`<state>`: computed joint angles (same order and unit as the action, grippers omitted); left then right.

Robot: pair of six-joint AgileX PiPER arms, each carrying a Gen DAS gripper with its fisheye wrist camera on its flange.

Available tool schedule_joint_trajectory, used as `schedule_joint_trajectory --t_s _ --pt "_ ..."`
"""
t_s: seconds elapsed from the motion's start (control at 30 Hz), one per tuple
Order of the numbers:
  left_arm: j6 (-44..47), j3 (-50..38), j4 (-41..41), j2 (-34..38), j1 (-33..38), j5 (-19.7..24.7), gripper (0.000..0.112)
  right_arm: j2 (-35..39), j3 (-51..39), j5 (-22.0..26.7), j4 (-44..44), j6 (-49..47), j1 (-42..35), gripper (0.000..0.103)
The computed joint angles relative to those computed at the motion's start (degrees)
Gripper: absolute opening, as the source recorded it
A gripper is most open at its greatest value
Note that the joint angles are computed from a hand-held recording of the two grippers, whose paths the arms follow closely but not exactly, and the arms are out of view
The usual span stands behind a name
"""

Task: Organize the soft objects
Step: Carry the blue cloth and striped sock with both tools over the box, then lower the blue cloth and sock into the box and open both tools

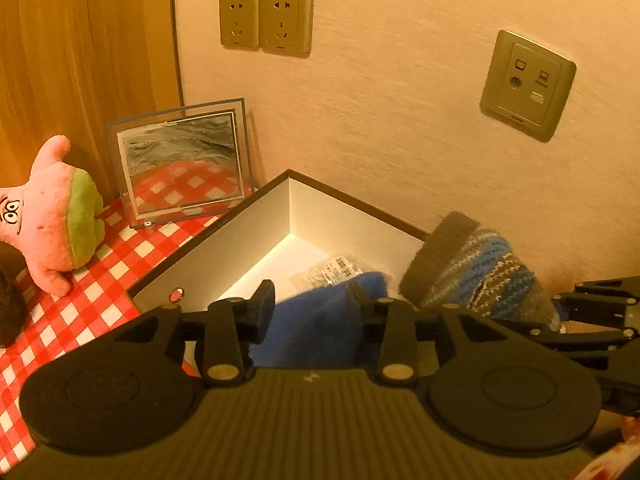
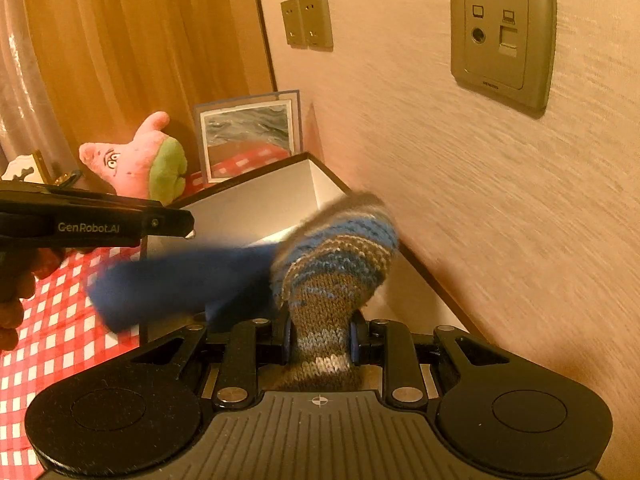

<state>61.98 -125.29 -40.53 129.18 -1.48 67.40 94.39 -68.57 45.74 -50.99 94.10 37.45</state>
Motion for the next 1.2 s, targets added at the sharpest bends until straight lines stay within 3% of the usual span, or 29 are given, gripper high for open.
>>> schedule_joint_trajectory --t_s 0.5,0.8,0.87,0.93,0.97,1.03,1.2 --pt "-4.7 -4.8 4.9 3.1 0.1 1.7 0.039 -2.6 1.0 -0.5 -2.3 1.1 0.2 0.025" --pt "-5.0 -5.2 5.4 3.3 0.2 2.3 0.044 0.9 -1.4 -4.7 -1.0 -1.4 -2.3 0.026" --pt "-5.1 -5.1 5.6 3.3 0.1 2.1 0.047 1.6 -0.8 -7.2 -3.7 0.6 -3.2 0.035" --pt "-5.1 -5.0 5.7 3.3 0.1 2.0 0.048 3.5 -1.8 -5.7 -6.4 2.9 -3.1 0.072" --pt "-5.0 -5.0 5.7 3.3 0.2 2.0 0.049 4.2 -2.1 -4.6 -8.6 4.5 -2.8 0.076" --pt "-4.7 -4.6 5.7 3.2 0.2 1.8 0.051 5.0 -2.2 -3.6 -10.9 5.2 -2.5 0.078" --pt "-3.7 -3.3 5.5 2.6 0.4 1.4 0.056 5.4 -2.5 -4.6 -7.0 2.0 -3.4 0.078"
